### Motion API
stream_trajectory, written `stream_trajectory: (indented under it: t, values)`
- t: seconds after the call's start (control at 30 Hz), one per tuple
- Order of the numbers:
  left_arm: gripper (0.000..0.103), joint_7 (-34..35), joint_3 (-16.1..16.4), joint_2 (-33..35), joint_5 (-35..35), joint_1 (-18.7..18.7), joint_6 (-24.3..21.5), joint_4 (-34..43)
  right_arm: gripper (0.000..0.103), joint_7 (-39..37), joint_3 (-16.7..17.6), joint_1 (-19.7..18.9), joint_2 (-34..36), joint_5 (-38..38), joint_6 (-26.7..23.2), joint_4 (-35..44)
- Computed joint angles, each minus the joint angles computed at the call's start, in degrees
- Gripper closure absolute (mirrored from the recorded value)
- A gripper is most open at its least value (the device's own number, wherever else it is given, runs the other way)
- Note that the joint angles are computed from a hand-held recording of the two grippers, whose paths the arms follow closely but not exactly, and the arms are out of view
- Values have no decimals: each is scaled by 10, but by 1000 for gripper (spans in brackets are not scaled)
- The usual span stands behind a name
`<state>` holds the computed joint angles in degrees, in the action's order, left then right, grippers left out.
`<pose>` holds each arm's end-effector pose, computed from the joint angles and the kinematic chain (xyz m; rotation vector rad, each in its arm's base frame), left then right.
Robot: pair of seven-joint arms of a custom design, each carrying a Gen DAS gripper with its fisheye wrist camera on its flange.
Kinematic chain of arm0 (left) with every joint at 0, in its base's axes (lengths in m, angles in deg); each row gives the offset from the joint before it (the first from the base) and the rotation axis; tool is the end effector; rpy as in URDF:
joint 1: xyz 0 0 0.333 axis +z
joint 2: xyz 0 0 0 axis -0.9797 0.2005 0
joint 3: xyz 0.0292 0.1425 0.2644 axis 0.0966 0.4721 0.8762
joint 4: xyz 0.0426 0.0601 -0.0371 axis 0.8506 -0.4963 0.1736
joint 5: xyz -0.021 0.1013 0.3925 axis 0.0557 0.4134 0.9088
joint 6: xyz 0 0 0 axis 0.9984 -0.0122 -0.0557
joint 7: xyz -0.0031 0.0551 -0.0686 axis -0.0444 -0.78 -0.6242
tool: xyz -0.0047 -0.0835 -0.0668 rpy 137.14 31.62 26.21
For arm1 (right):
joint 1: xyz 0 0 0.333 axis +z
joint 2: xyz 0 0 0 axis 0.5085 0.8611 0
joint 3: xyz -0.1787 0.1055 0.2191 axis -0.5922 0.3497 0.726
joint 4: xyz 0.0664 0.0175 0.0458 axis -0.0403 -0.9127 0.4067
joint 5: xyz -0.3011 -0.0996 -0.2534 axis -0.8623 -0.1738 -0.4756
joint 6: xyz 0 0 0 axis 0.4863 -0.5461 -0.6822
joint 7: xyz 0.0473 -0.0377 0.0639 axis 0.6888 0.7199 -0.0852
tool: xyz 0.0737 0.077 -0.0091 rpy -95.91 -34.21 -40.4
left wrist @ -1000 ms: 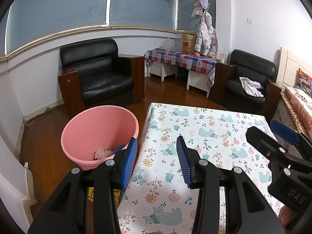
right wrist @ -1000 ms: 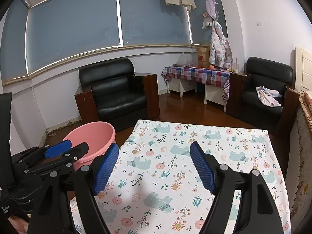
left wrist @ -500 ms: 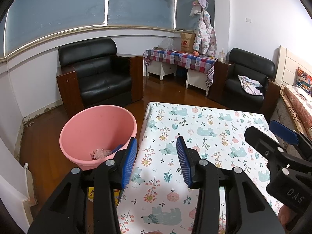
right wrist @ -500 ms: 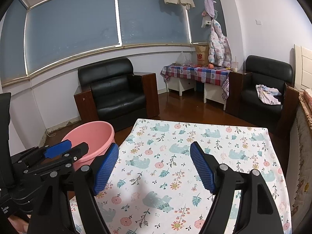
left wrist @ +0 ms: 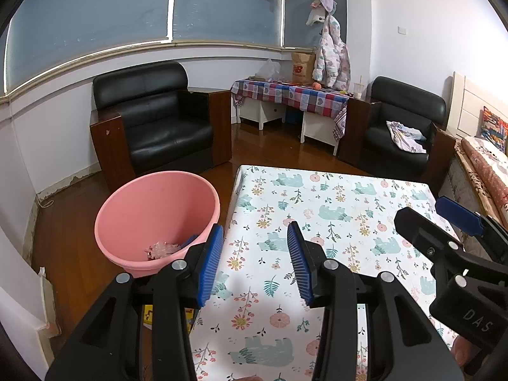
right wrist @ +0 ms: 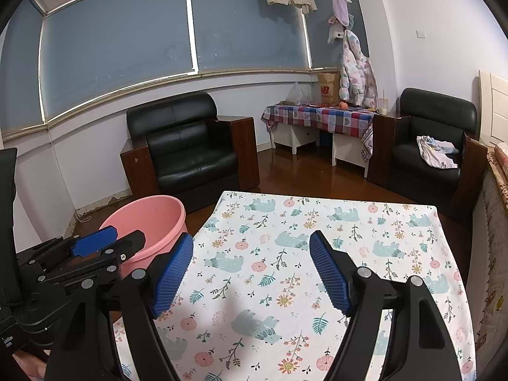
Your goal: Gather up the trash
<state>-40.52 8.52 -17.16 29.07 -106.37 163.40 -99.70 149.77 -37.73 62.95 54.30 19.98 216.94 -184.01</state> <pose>0.5269 -0.4239 0.5338 -1.6658 1.5627 -0.8430 0.5398 0.3917 0.5391 -1.6145 1.3208 -0.6462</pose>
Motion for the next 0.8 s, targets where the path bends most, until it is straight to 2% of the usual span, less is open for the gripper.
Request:
stream_trajectory:
  t: [0.8]
  values:
    - [60, 24, 3, 5, -16, 4, 13, 3, 29, -6, -3, -7, -3, 12, 16, -21]
